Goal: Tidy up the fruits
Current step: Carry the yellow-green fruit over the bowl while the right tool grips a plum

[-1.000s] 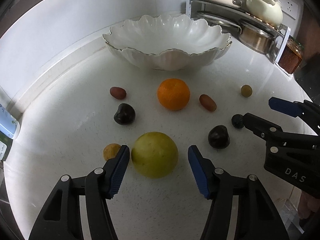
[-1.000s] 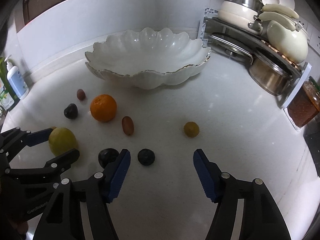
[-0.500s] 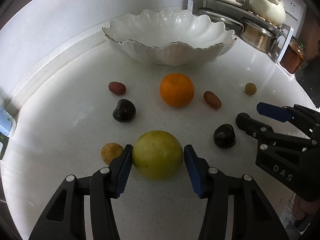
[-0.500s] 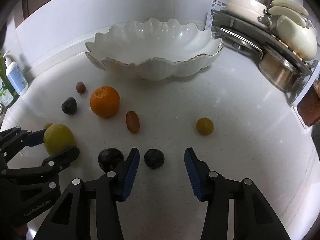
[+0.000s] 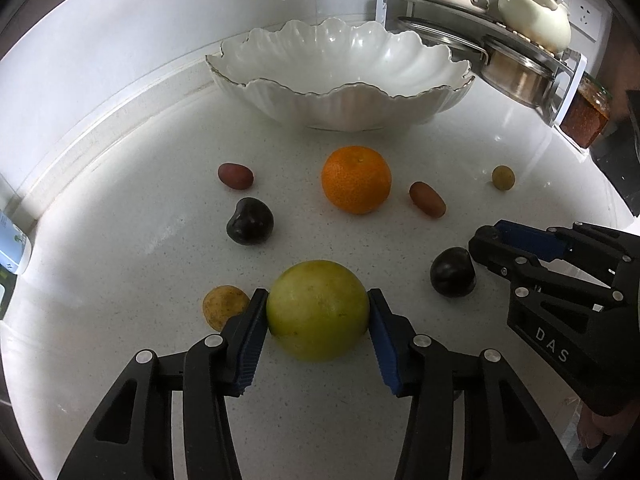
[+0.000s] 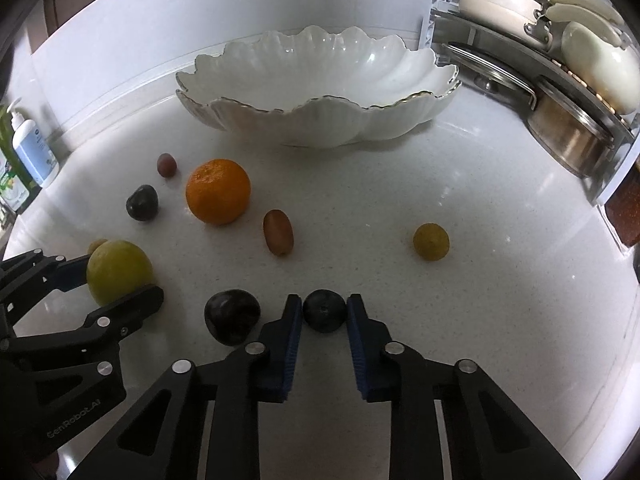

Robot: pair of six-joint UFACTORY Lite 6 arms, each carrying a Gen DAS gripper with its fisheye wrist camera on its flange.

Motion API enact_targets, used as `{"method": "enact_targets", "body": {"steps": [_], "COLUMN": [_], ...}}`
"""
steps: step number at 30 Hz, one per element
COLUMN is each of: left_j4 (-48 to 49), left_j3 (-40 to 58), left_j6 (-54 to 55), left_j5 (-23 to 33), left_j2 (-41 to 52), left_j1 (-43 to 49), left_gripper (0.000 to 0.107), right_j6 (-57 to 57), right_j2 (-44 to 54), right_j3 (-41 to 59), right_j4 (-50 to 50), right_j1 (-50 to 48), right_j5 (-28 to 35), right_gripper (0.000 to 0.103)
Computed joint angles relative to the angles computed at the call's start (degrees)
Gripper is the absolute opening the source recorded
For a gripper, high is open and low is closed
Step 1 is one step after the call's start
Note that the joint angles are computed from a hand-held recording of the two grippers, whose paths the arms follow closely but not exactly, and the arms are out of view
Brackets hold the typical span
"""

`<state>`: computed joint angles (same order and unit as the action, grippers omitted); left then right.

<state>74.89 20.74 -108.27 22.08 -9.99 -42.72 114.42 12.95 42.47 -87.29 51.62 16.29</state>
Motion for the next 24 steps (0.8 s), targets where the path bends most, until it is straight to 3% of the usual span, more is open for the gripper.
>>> {"method": "enact_targets", "body": {"steps": [11,24], "left_j4": [-1.15,-10.5], "left_j3": [0.05,1.46], "left_j6": [0.3,9.75], "left_j5": [0.95,6.21], "left_j2": [-0.77,-6.49], "left_j1": [-1.04,-4.15], "left_gripper": [0.048,0.048], "right_j6": [-2.67,-12.62], "right_j2": [-1.64,-7.12], "right_j3": [-0.39,-0.59], "right_j4": [3.13,11.71], "right_j1": [0.14,0.2], "right_j5": [0.69,2.86], "right_gripper": [0.024,0.024]}}
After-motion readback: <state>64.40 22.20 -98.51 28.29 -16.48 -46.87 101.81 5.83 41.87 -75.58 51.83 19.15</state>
